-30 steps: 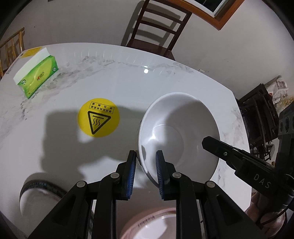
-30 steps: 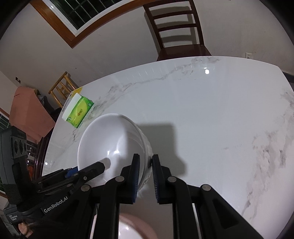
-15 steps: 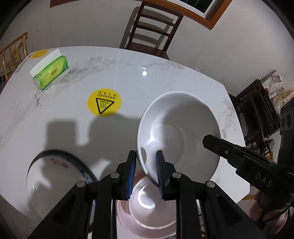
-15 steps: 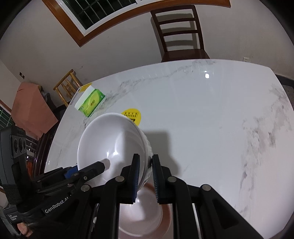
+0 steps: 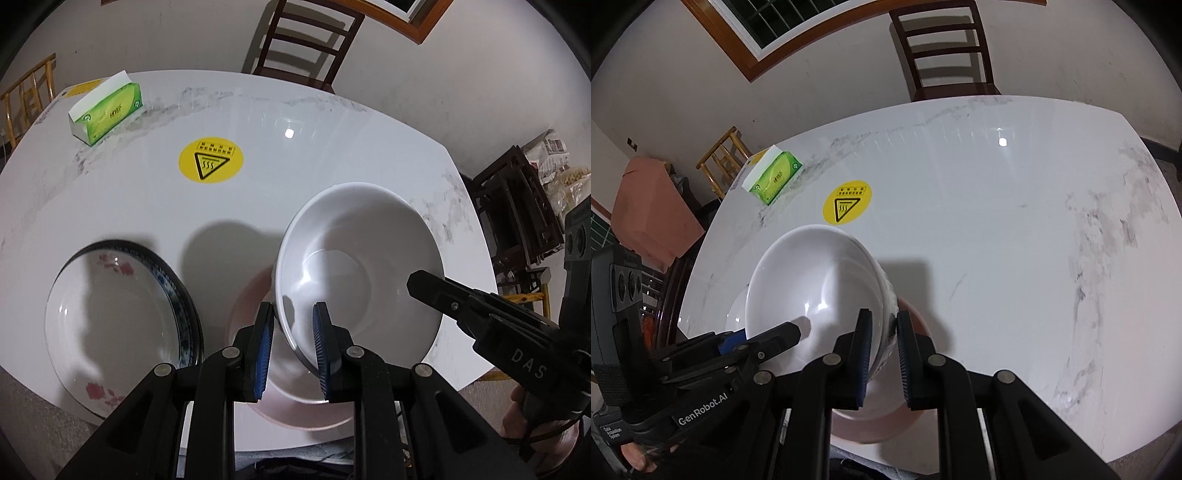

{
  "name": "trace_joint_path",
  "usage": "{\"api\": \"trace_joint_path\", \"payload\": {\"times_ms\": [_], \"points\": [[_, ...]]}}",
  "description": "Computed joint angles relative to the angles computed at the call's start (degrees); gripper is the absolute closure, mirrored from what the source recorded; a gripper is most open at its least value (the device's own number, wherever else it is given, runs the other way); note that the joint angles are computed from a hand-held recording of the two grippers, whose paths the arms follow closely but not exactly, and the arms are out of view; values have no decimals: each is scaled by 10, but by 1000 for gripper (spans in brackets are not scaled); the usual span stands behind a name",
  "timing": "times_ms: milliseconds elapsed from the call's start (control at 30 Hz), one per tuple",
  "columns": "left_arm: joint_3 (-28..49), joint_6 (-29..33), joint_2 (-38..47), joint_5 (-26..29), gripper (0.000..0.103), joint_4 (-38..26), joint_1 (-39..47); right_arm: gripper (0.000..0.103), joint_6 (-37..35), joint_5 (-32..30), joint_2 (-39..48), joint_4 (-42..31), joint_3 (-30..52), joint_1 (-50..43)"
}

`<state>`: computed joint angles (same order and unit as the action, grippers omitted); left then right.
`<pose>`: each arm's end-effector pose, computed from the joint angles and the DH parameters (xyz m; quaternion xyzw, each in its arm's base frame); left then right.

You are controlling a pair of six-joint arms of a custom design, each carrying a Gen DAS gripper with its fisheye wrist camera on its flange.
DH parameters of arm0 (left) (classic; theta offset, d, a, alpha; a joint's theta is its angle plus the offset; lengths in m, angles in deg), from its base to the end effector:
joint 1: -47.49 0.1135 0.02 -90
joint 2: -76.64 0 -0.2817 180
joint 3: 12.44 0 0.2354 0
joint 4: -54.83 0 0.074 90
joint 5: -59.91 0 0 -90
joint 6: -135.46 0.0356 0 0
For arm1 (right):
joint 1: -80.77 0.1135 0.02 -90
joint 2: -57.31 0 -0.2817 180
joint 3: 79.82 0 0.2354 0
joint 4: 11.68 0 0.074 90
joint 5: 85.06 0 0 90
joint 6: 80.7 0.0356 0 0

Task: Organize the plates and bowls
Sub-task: 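Lift the 'Dog' bowl with both grippers toward the nested bowls, then lower the 'Dog' bowl into the 'Rabbit' bowl with both grippers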

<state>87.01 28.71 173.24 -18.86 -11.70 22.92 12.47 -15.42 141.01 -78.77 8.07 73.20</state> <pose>0.3025 -0.1459 0.3074 0.0883 0.9653 -0.1691 0.1784 0.2720 -0.0237 0.3151 0.0483 0.9565 0.1628 0.2370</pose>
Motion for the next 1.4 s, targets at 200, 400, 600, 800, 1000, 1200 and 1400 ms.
{"api": "trace_joint_path", "payload": {"times_ms": [200, 400, 600, 800, 1000, 1200, 1400], "points": [[-31, -3, -13, 1, 85, 3, -3, 89, 10, 9, -15, 5, -35, 12], [-49, -3, -17, 3, 85, 6, -5, 89, 13, 12, -23, 10, -58, 17], [-57, -5, -15, 3, 85, 9, -7, 89, 18, 16, -25, 15, -73, 21], [-66, -4, -11, 4, 85, 13, -7, 89, 23, 17, -16, 20, -80, 24], [-69, -2, -8, 5, 85, 15, -6, 89, 22, 18, -12, 23, -82, 26], [-69, -1, -2, 5, 85, 15, -7, 89, 21, 16, -7, 21, -82, 23], [-68, -1, 2, 1, 85, 16, -8, 89, 18, 16, -4, 22, -88, 22]]}}
